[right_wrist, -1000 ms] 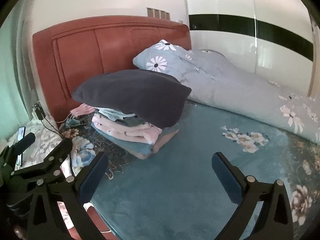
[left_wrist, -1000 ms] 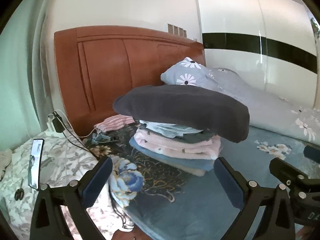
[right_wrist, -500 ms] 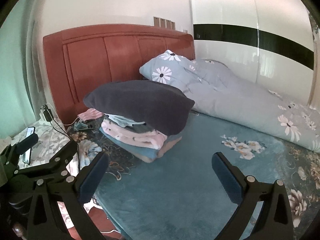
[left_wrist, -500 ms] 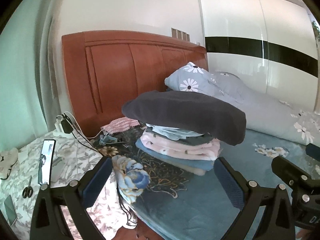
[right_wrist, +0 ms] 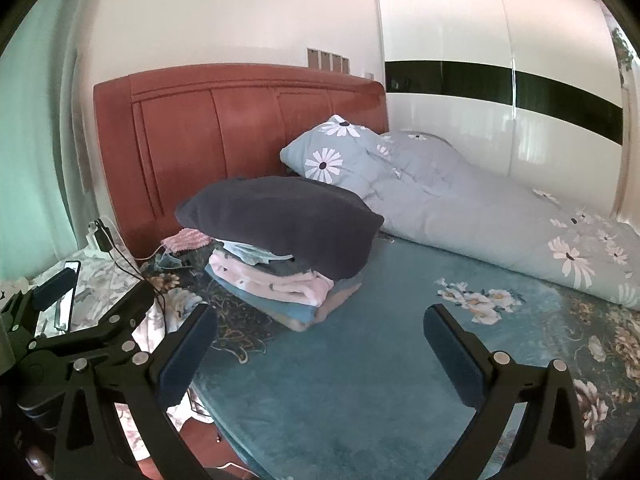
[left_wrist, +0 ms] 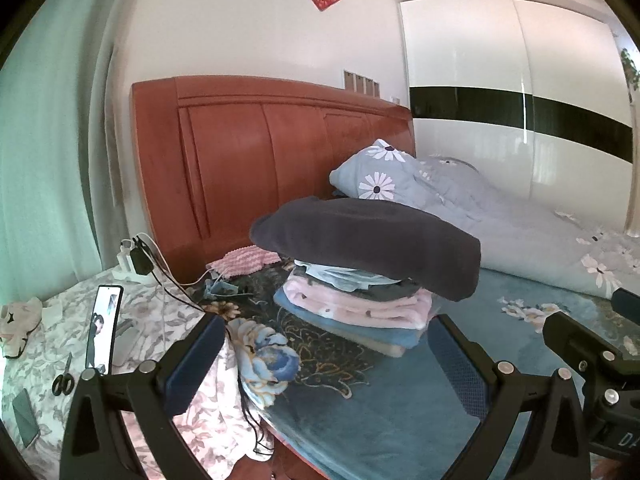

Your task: Fold clothes

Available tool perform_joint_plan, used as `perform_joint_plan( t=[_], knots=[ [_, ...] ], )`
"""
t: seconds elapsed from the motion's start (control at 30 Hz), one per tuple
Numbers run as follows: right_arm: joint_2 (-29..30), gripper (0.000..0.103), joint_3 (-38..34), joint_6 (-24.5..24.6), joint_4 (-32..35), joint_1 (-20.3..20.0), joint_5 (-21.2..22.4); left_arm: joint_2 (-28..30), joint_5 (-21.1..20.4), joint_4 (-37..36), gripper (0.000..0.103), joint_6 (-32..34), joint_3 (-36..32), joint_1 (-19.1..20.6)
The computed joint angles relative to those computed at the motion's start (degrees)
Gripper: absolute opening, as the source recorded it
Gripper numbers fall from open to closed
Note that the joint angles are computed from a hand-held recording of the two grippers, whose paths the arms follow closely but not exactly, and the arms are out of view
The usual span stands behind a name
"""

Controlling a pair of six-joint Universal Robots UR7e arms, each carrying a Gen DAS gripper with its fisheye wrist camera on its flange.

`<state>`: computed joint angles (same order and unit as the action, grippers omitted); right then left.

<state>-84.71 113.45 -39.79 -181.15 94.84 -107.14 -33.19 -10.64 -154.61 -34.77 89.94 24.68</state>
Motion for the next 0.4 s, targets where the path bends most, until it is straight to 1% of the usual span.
perform_joint_plan(
  t=[0.4],
  knots=[
    [-1.51,0.103,0.8,0.25,0.12,-0.27,0.56,-0.06,0.0,1.73,0.103,-1.46,-0.2,-0.79]
  ],
)
